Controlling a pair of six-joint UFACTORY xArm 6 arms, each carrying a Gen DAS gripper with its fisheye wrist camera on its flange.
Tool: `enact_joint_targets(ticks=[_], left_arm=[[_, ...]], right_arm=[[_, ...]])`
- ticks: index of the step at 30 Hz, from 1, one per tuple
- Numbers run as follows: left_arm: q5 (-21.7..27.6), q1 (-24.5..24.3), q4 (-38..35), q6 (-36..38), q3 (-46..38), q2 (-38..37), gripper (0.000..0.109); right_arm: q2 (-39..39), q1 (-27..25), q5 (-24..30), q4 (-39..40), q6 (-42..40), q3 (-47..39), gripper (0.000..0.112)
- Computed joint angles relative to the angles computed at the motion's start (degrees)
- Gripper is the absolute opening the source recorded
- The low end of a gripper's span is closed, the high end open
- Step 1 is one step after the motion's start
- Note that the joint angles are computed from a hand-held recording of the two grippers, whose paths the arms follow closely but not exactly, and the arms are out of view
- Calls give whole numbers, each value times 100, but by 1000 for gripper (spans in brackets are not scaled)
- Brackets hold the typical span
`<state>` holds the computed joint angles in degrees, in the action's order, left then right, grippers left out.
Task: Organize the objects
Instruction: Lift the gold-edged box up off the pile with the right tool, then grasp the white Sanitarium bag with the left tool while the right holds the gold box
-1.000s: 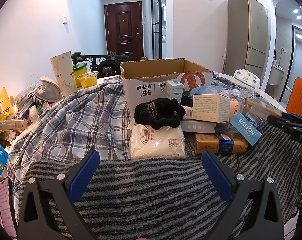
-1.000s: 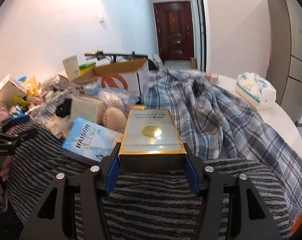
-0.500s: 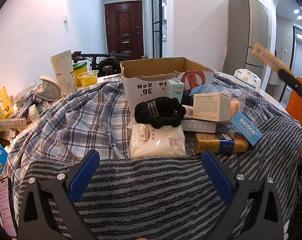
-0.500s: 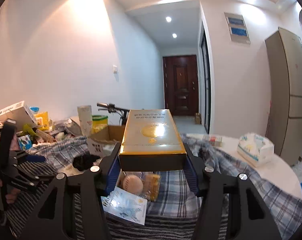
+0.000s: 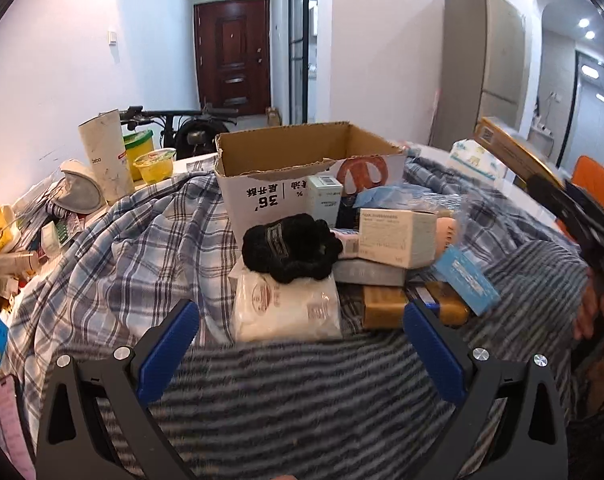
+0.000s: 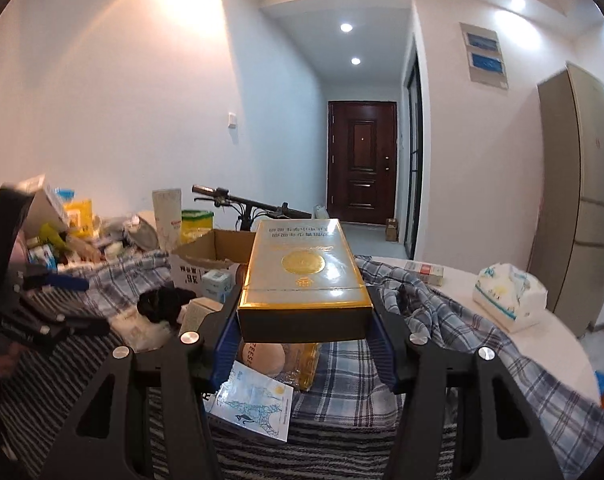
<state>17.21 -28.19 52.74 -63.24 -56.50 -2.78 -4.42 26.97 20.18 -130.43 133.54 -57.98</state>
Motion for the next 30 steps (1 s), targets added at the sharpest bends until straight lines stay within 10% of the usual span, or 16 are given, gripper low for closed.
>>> enact_joint_targets(ticks=[12, 19, 30], left_arm=[[-33, 159, -3078, 2786, -437, 830, 102], [66, 154, -4134, 3623, -529, 968, 79], [591, 51, -2918, 2825, -854, 1138, 78]], right_arm=[[-101, 89, 186, -209, 15, 152, 56], [-72, 128, 170, -311, 38, 119, 56], [-17, 117, 69, -307, 46, 30, 56]])
